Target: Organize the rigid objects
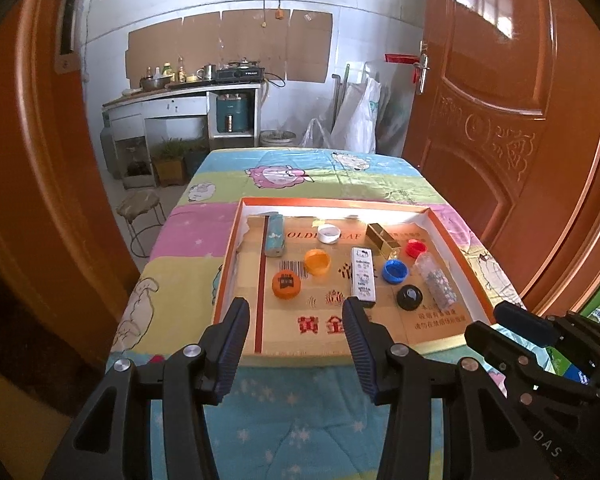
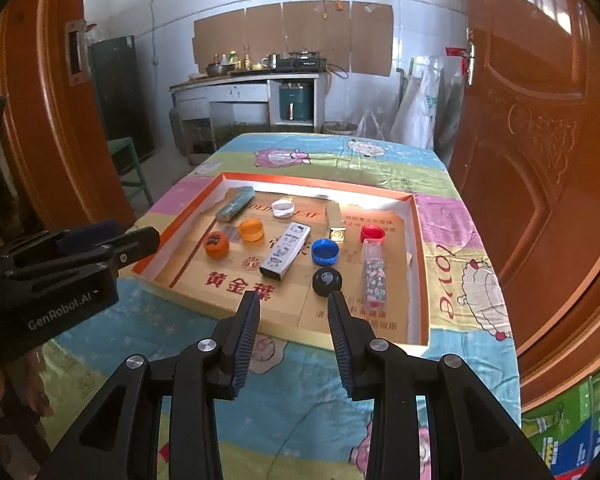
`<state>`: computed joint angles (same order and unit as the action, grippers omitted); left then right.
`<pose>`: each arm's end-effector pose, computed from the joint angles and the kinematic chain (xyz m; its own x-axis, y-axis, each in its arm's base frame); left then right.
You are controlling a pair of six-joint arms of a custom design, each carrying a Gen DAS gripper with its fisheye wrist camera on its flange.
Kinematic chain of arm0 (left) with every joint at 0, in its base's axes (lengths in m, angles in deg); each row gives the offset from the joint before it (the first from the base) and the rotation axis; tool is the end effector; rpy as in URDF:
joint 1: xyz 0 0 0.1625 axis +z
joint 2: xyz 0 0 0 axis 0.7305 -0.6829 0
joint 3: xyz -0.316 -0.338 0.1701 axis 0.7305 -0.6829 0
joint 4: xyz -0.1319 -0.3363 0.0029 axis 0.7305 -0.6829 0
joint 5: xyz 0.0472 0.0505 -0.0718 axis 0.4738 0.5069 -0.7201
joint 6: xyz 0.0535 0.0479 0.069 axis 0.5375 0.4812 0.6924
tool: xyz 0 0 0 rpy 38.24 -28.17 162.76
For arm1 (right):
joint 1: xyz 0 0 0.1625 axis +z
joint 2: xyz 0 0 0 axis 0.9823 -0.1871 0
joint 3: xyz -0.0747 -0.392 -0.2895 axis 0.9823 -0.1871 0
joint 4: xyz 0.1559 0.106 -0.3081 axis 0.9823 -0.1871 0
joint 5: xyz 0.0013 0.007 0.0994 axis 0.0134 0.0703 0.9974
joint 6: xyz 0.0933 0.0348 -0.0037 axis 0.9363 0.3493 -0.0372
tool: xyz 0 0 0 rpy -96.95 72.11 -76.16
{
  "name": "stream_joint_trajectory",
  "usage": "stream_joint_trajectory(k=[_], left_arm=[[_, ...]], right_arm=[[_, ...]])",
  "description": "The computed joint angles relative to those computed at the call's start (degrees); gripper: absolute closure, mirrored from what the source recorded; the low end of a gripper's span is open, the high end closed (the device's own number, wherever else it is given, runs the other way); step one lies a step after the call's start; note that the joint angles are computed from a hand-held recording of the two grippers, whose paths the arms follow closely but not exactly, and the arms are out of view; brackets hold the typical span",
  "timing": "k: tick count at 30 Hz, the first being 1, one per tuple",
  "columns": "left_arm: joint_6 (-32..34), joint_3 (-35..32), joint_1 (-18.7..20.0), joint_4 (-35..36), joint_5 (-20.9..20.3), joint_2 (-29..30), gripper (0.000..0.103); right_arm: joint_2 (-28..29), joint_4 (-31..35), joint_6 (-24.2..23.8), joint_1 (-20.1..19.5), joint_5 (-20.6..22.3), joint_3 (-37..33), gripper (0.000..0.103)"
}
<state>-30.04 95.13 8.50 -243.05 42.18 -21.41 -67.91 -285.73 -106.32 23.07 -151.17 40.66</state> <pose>-0.1645 -0.5995 0.1695 -0.7440 0.1378 -0.6538 0.5616 0.6590 -0.5003 0.2034 -0.5411 0.1026 -0.7226 -0.1906 0.6645 -0.5953 0.6601 -0.4580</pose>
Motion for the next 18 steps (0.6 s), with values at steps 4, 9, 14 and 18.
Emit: stream_joint_trajectory(k=[4,9,14,18], left_arm=[[0.3,3.5,-1.7,-4.2,1.2,-0.4,0.055],[-0.2,7.6,-3.9,-9.7,2.7,-0.6,0.055],[2.5,11.6,-7.9,-20.2,10.7,1.9,0.055],[0.1,15.2,-9.6,-21.7,10.7,0.9,0.055]], right_arm=[[0.2,-2.9,0.5,1.0,-0.9,1.5,0.067],[1.2,-9.5,1.5,2.7,-3.5,3.6,0.055],[1.9,-16.9,1.4,4.4,-5.4,6.0,0.05],[2.2,-21.1,2.7,5.6,-7.0,8.0,0.05]])
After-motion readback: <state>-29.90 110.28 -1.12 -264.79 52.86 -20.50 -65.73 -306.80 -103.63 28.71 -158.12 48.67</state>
